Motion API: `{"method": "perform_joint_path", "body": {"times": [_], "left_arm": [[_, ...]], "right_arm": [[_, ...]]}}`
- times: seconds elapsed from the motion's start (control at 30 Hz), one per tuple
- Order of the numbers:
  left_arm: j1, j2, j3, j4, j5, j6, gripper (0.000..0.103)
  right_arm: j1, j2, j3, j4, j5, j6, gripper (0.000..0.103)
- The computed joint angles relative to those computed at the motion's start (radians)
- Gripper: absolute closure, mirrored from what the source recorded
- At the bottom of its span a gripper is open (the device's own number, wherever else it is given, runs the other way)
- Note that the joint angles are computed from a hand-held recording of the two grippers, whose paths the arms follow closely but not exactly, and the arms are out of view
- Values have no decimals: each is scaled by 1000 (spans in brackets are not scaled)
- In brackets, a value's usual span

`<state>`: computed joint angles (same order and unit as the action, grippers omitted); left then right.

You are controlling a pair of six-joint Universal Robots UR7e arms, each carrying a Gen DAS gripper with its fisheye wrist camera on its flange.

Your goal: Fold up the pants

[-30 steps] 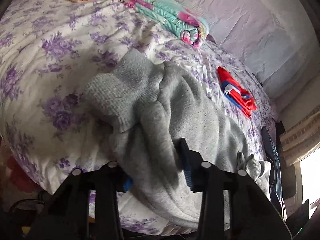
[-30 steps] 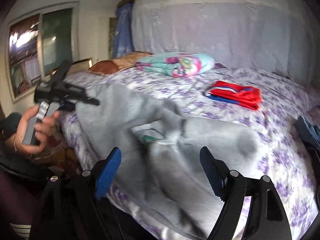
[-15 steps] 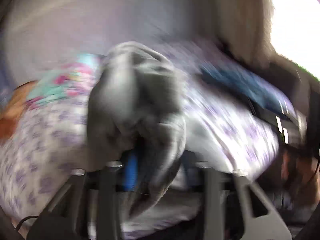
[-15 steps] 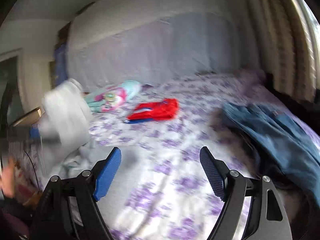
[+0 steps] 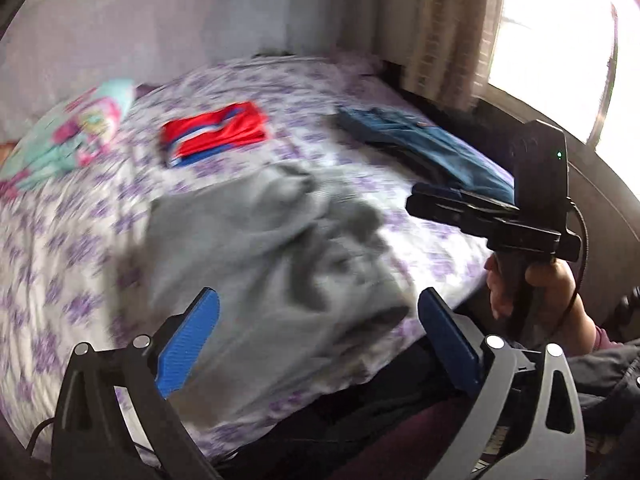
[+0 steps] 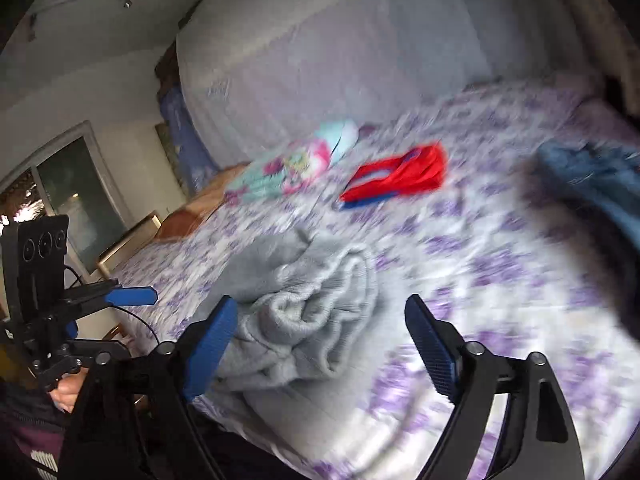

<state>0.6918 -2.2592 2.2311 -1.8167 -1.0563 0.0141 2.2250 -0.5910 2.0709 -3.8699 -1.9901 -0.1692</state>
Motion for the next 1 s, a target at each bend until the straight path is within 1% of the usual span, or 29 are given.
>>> {"method": "perform_joint_path", "body": {"times": [0.03,0.07,0.1,0.13,0.17,0.2,0.23,0.27,0.3,0.37,0.43,0.47,0.5,0.53,0.57,0.6,0.63,0.67,0.7,0.73,0.77,0.8,0.83,0.87,0.9,0.93,0.97,1.0], "left_arm": [[35,15,0,-12,0,-5,6],[70,33,2,-33,-9,4,6],[103,53,7,-60,-11,16,6],[146,87,17,-101,-20,37,6],[157,94,29,-112,-24,44,6],[176,115,39,-133,-27,58,6],[182,125,51,-145,-22,66,6],[173,123,63,-144,-9,63,6],[163,111,70,-135,-4,61,6],[159,98,67,-132,-38,81,6],[156,76,57,-119,-79,98,6],[166,80,58,-131,-86,114,6],[175,87,57,-134,-90,124,6],[197,108,57,-141,-89,132,6],[226,138,59,-153,-82,134,6],[255,165,56,-161,-83,138,6],[264,167,55,-160,-92,143,6],[253,149,55,-152,-93,149,6],[234,124,49,-126,-95,156,6],[215,98,43,-100,-97,155,6],[200,72,39,-81,-100,158,6],[187,47,34,-68,-103,170,6],[168,17,35,-60,-100,181,6],[166,5,36,-59,-104,187,5],[179,11,34,-56,-122,191,5],[229,51,23,-54,-167,195,5],[276,93,17,-60,-194,196,5],[311,124,19,-68,-205,197,5]], "right_arm": [[-13,3,-16,39,20,24,14],[-45,3,-32,96,81,65,14],[-70,4,-45,145,126,109,16],[-92,4,-59,203,175,149,21],[-113,8,-71,245,228,180,55],[-119,8,-82,289,264,170,64],[-113,9,-90,304,259,158,67],[-94,11,-89,282,239,144,71],[-66,8,-84,257,217,118,71],[-9,-12,-63,219,196,96,72],[44,-30,-50,225,141,83,72],[67,-34,-44,236,88,98,71],[69,-36,-35,258,39,141,69],[61,-28,-42,283,18,165,64],[35,-16,-50,341,-27,221,47],[9,-4,-50,359,-44,257,41],[-15,-2,-36,336,-23,274,37],[-15,-7,-21,298,-21,279,35],[7,-9,-22,272,-62,271,35],[47,2,-31,214,-135,226,35],[94,18,-47,118,-194,139,34],[124,28,-62,53,-210,64,34],[139,24,-71,30,-185,14,34],[141,13,-83,48,-118,-24,34],[136,10,-107,108,-88,-28,36],[131,18,-135,156,-86,-30,38],[119,40,-188,240,-109,-28,42],[101,67,-238,326,-162,1,42]]}}
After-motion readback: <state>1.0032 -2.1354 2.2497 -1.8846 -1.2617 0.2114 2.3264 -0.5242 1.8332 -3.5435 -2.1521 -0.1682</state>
